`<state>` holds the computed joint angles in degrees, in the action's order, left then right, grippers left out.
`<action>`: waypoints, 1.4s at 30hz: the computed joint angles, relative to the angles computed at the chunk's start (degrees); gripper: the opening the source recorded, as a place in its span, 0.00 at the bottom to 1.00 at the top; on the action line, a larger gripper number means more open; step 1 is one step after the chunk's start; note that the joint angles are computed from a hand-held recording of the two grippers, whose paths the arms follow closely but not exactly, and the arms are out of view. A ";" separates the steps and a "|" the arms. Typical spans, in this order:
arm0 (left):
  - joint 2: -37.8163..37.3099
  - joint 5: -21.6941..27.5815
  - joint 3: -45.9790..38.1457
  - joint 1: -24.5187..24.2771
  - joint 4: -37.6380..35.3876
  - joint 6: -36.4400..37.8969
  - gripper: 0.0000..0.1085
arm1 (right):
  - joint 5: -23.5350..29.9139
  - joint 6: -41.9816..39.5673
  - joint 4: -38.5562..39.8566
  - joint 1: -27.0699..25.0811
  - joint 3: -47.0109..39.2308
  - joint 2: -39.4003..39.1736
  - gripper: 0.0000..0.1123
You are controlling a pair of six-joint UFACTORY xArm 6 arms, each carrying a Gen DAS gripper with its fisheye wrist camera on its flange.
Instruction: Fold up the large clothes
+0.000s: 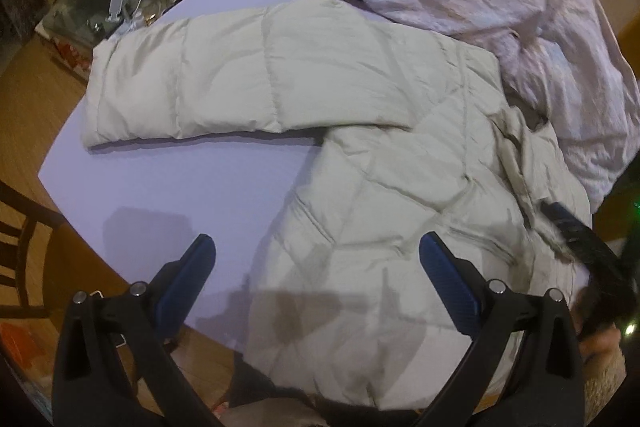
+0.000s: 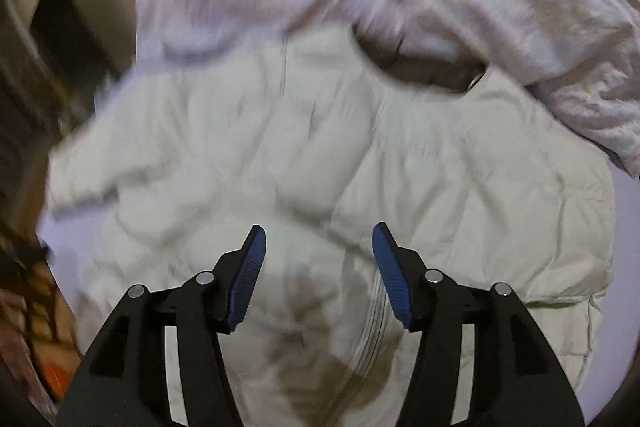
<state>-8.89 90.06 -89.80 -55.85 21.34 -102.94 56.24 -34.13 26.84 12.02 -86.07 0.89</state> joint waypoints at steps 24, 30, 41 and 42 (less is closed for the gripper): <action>-23.86 -10.97 30.88 7.91 2.04 -18.04 0.93 | 8.33 23.86 -19.25 6.12 -17.44 18.08 0.42; -29.31 -9.29 36.66 8.95 2.20 -25.46 0.80 | 8.49 24.43 -19.83 6.36 -17.65 18.18 0.42; -37.80 -6.41 42.82 9.07 7.49 -38.92 0.46 | 8.04 23.92 -19.21 6.16 -16.99 17.77 0.42; -38.39 -6.41 43.29 9.39 7.51 -39.07 0.36 | 7.97 24.01 -19.27 6.23 -16.98 17.79 0.42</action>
<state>-47.28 83.65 -46.51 -46.46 28.85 -142.02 64.21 -10.11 7.57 18.25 -103.05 18.68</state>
